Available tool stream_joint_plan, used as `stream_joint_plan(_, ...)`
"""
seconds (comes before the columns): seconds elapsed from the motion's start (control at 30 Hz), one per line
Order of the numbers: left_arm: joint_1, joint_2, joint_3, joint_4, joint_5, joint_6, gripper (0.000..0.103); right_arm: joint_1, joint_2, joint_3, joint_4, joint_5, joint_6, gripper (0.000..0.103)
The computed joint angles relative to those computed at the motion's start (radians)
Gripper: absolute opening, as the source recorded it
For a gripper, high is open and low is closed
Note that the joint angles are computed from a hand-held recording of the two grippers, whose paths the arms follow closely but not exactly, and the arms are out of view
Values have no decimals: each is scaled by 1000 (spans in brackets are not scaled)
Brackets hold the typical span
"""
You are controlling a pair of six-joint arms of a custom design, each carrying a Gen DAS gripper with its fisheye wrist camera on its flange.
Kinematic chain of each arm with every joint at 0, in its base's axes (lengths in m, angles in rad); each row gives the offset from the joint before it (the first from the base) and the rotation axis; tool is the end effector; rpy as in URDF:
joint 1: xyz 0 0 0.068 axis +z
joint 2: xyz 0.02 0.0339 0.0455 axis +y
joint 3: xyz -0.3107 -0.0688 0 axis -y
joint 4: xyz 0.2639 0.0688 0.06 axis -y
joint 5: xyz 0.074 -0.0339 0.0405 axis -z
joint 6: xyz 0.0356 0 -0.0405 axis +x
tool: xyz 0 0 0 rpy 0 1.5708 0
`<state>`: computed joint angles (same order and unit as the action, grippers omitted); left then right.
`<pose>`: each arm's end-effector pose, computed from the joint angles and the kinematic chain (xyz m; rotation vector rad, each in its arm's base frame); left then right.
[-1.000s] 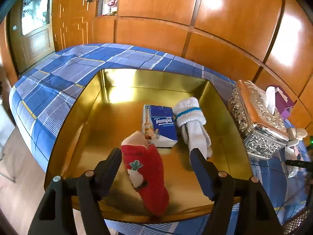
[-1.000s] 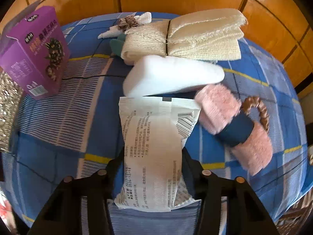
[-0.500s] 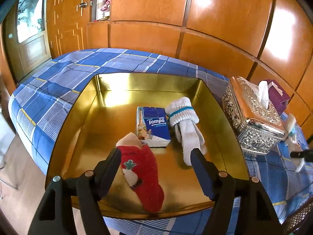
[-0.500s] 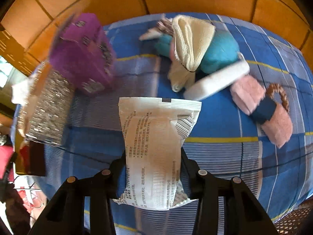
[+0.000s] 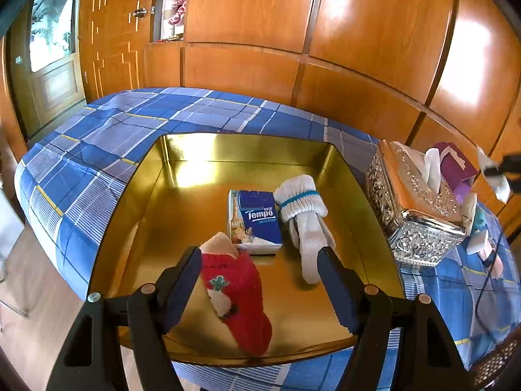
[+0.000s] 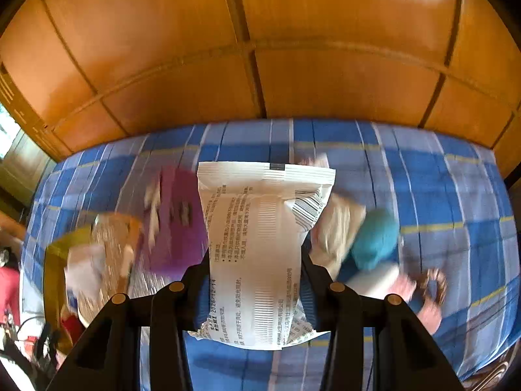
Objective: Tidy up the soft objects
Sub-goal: 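Release the red sock into the tray with the left tool while the right tool lifts the packet, then carry the white packet with the right tool into the tray and release it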
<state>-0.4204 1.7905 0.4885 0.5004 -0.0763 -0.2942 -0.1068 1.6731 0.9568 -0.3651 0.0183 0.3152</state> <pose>0.2675 -0.1166 0.0996 0.1136 2.3813 -0.2522 0.3397 -0.0371 0.1978 0.5615 2.5925 0.0448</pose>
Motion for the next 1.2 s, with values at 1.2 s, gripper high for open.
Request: stream_joint_plan(1.2, 187, -84, -6, -23, -125, 45, 86, 700, 660, 579, 77, -67, 82, 48)
